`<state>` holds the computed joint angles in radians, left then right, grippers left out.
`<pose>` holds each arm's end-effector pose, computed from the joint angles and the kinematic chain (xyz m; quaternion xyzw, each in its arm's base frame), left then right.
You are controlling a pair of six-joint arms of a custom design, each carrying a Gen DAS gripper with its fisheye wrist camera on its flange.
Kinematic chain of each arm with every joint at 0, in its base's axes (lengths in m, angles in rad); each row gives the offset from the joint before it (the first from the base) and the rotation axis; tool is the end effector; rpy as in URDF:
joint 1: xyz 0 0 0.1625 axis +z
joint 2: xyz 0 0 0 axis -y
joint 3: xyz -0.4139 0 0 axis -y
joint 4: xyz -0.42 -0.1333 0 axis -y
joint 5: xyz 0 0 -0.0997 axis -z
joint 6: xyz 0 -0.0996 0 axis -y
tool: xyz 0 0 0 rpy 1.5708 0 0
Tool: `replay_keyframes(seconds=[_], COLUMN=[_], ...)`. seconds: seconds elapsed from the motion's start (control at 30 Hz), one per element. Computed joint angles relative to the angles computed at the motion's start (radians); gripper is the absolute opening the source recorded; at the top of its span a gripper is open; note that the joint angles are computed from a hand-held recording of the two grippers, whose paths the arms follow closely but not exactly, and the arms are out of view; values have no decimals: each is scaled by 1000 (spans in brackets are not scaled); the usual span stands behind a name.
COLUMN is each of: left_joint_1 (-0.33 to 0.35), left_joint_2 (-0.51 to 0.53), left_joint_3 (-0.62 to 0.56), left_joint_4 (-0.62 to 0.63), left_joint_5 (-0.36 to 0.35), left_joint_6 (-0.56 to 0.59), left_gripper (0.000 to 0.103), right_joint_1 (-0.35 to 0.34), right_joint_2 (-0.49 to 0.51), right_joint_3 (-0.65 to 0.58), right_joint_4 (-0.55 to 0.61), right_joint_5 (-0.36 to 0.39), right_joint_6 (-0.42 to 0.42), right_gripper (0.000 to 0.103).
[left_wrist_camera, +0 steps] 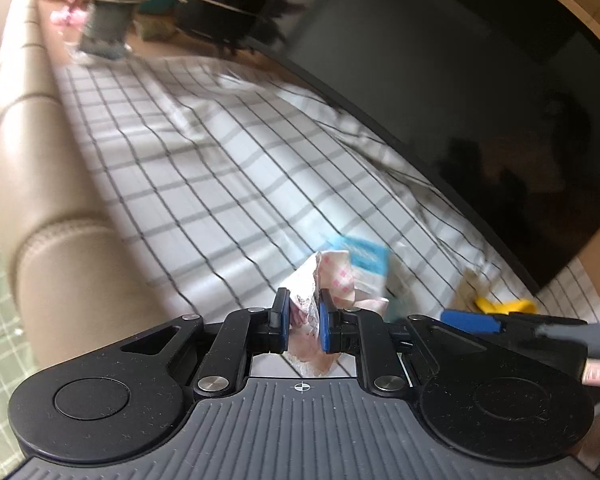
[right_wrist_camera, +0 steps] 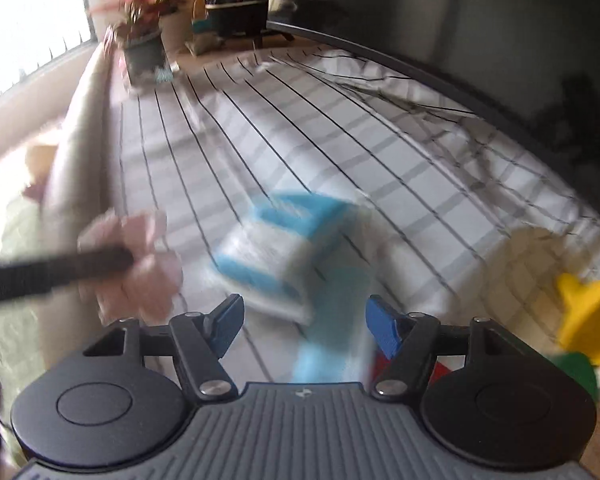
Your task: Organize soft objects
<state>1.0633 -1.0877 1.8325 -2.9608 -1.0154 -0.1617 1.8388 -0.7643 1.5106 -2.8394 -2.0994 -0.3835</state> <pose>-0.1446 -0.6423 0.2367 0.0713 0.9134 -0.3734 0.1455 0.2751 -0.6882 0.1390 0.2345 -0.9051 0.2342 0.2663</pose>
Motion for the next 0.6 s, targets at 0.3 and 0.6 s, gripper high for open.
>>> replay_keyframes(seconds=[0.3,0.6], left_joint_1=[15,-24], left_joint_2=[-17,-13], left_joint_3=[-19,-34], left_joint_4=[67,122], left_joint_5=[54,19], left_joint_6=[-25,-15], left_gripper=[17,17], right_joint_1=[-3,25], right_joint_2=[170,-124], right_joint_3=[-193,2], right_joint_4=[72,157], right_joint_5=[-78,82], right_joint_6=[43,56], right_gripper=[61,49])
